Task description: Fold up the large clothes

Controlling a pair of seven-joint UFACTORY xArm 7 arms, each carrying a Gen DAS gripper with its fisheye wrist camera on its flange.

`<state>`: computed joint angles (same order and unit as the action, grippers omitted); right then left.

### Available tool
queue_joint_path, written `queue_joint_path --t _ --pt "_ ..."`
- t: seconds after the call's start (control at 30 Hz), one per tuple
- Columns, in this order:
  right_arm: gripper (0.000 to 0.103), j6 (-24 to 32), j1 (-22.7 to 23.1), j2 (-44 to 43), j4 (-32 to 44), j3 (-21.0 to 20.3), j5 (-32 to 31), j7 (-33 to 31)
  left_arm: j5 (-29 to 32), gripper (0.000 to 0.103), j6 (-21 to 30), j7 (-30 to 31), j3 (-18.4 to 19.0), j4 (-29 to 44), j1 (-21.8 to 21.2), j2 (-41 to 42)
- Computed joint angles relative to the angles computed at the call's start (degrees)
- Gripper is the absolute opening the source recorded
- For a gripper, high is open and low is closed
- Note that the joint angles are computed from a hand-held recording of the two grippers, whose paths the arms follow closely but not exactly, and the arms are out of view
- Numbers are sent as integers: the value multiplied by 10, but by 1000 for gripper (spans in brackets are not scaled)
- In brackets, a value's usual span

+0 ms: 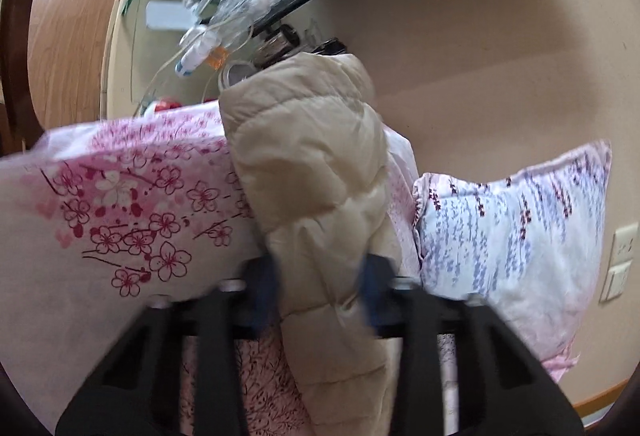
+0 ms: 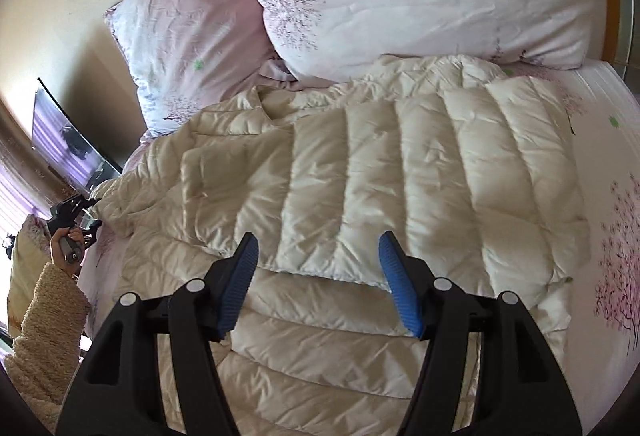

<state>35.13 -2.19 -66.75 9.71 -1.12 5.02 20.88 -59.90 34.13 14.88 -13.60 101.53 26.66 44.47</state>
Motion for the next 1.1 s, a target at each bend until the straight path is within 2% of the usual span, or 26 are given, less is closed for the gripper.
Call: queue_joint_path --t 0.03,0.07,0.17,0.3,0.4,0.5,0.67,0.77,0.83,1.0,1.03,1.1 --pt "63 1 -1 -3 -1 2 -2 1 -11 9 3 4 -6 -1 7 3" --pt "63 4 -3 -7 -2 5 -4 2 -22 6 2 13 -12 -7 12 0" --pt "63 13 -10 -24 -5 8 -12 4 -57 4 -6 68 -26 -27 22 -23" --pt "63 26 -21 -54 -9 12 -20 13 -154 3 8 185 -54 -68 44 -83" --pt "64 47 -32 -90 -15 10 -27 15 -232 3 46 286 -75 -113 58 -148" --pt "64 65 -45 -119 -19 4 -30 18 -296 3 121 372 -93 -173 66 -229" --pt "64 90 -63 -161 -25 -1 -36 21 -352 3 211 495 -101 -275 36 -358" --pt "64 101 -68 -176 -28 1 -39 24 -368 3 225 550 -105 -326 -4 -418" --pt "64 108 -74 -186 -31 1 -43 25 -366 3 210 579 -107 -351 -34 -442" --pt "64 119 -92 -203 -40 -7 -50 29 -330 3 117 678 -132 -413 -124 -475" --pt "64 119 -98 -204 -42 -10 -52 29 -325 3 78 704 -142 -425 -144 -479" --pt "64 119 -107 -202 -45 -13 -52 32 -333 3 -33 800 -172 -451 -193 -479"
